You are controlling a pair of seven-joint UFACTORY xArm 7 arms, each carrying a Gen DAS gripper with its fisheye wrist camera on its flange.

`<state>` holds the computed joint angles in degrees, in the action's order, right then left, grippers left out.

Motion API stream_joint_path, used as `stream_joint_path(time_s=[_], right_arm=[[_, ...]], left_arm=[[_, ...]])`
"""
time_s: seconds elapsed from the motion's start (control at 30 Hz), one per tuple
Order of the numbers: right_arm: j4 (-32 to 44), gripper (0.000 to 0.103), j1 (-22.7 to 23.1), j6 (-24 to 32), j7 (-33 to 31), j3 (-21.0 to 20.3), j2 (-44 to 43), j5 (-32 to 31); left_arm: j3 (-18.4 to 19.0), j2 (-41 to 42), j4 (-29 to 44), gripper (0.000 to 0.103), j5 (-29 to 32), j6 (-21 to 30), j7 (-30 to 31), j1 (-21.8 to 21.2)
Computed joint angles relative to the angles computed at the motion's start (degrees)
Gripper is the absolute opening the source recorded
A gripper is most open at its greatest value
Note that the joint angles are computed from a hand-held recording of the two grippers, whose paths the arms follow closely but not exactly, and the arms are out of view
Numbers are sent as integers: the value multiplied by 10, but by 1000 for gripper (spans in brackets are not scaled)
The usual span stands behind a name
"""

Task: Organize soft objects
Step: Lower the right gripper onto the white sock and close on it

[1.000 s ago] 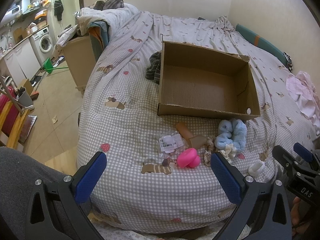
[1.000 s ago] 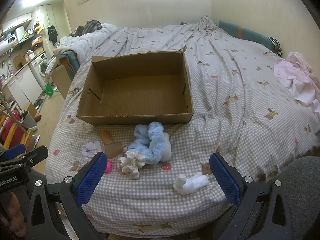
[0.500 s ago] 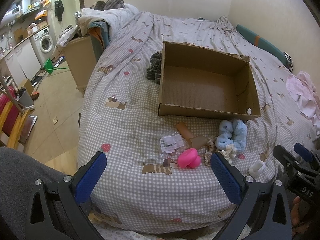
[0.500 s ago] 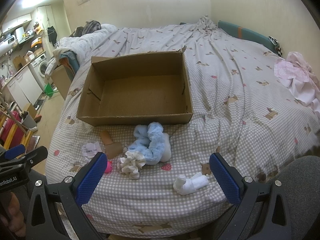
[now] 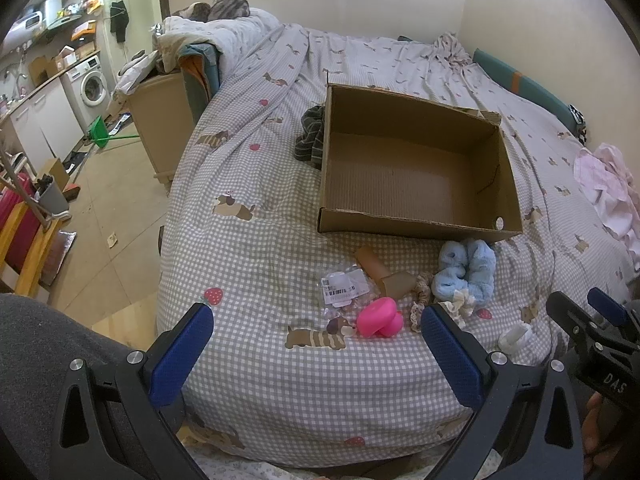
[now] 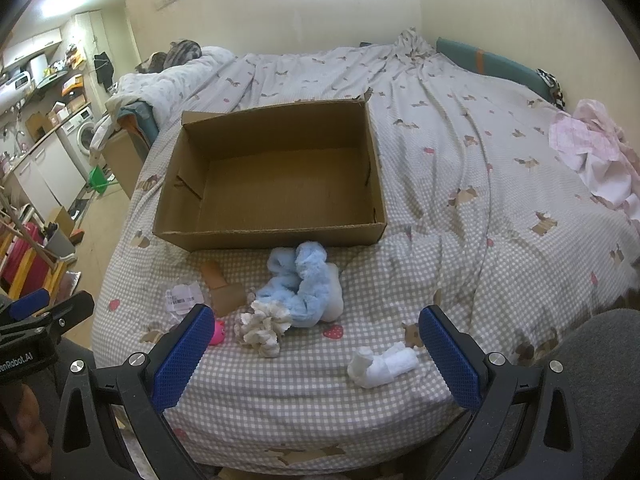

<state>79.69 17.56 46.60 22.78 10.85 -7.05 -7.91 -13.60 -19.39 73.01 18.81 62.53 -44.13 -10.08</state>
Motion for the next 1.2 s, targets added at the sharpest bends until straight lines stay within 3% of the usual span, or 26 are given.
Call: stream_joint_path(time_s=[0.13,0.37,0.6,0.77,0.8,0.83,0.87,1.03,1.07,1.1,1.17,1.2], right_arm=[[3,103,0,7,-1,-3,3,9],[20,103,-7,32,-22,-20,17,80],[62,103,-39,114,-42,-51,58,193],[107,103,-58,198,-10,-56,112,190],[112,98,-58,211,-11,-54,121,192],[114,85,-60,220,-19,-52,127,202],[121,81,-59,236,-26,-49,137,208],[128,81,-44,258,-28,-42,159,175],[130,76,-42,261,-28,-41,163,173],[133,72,-41,264,-27,-41,165,170],[137,48,-38,269,-30,-40,173,167],[136,45,-38,268,-32,-40,174,169]], left_arm=[[-1,0,1,103,3,3,-2,1],[1,-3,1,103,5,11,-10,4],[0,5,10,103,0,30,-15,4],[7,13,16,103,-9,45,-18,2],[8,12,14,103,-11,46,-19,1],[10,11,14,103,-13,47,-21,2],[11,10,13,103,-15,48,-24,2],[13,14,14,103,-22,53,-25,1],[13,17,16,103,-23,55,-24,1],[14,18,17,103,-23,55,-23,1],[15,22,20,103,-24,58,-22,0],[15,24,21,103,-25,60,-22,-1]])
